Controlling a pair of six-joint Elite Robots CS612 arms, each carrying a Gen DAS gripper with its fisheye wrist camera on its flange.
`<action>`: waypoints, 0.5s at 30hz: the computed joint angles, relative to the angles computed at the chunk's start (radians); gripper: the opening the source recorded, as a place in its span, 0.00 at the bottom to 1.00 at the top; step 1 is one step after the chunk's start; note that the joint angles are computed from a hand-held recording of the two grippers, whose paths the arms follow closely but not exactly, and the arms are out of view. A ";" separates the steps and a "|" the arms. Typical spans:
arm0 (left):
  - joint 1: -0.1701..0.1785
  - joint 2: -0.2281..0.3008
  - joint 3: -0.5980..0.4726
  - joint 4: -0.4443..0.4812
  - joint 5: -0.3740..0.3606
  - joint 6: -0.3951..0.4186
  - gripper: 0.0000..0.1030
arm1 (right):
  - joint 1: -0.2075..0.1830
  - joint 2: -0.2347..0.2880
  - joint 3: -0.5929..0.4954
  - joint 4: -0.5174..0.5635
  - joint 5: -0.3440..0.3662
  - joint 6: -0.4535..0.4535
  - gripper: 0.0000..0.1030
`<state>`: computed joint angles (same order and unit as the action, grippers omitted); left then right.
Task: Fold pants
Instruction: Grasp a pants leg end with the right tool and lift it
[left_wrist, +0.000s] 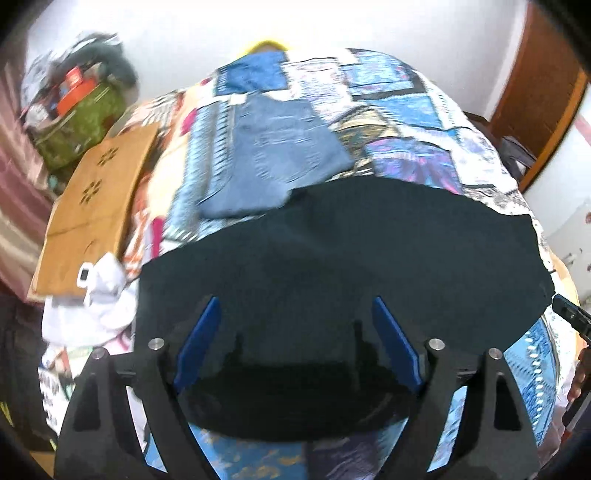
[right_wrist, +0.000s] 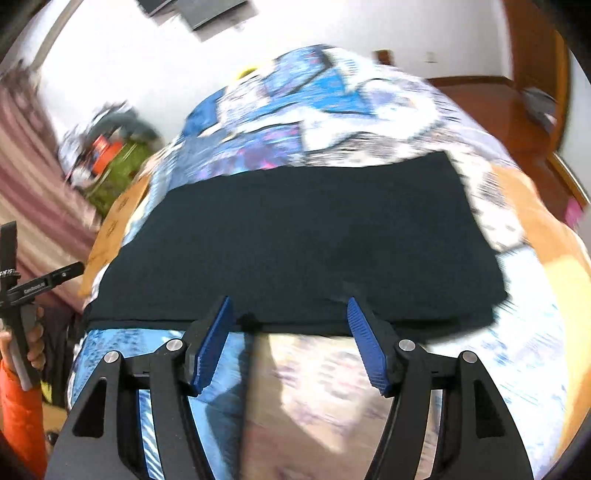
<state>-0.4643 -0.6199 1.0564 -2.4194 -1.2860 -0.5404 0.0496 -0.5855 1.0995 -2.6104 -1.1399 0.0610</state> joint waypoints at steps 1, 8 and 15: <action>-0.003 0.009 -0.015 0.007 0.002 0.015 0.85 | -0.003 -0.005 0.012 -0.015 -0.013 0.013 0.59; -0.032 0.118 -0.200 0.152 0.032 0.157 0.85 | -0.038 -0.025 0.089 -0.058 0.002 0.153 0.60; -0.053 0.170 -0.273 0.165 0.048 0.224 0.88 | -0.058 -0.002 0.078 -0.049 0.062 0.289 0.59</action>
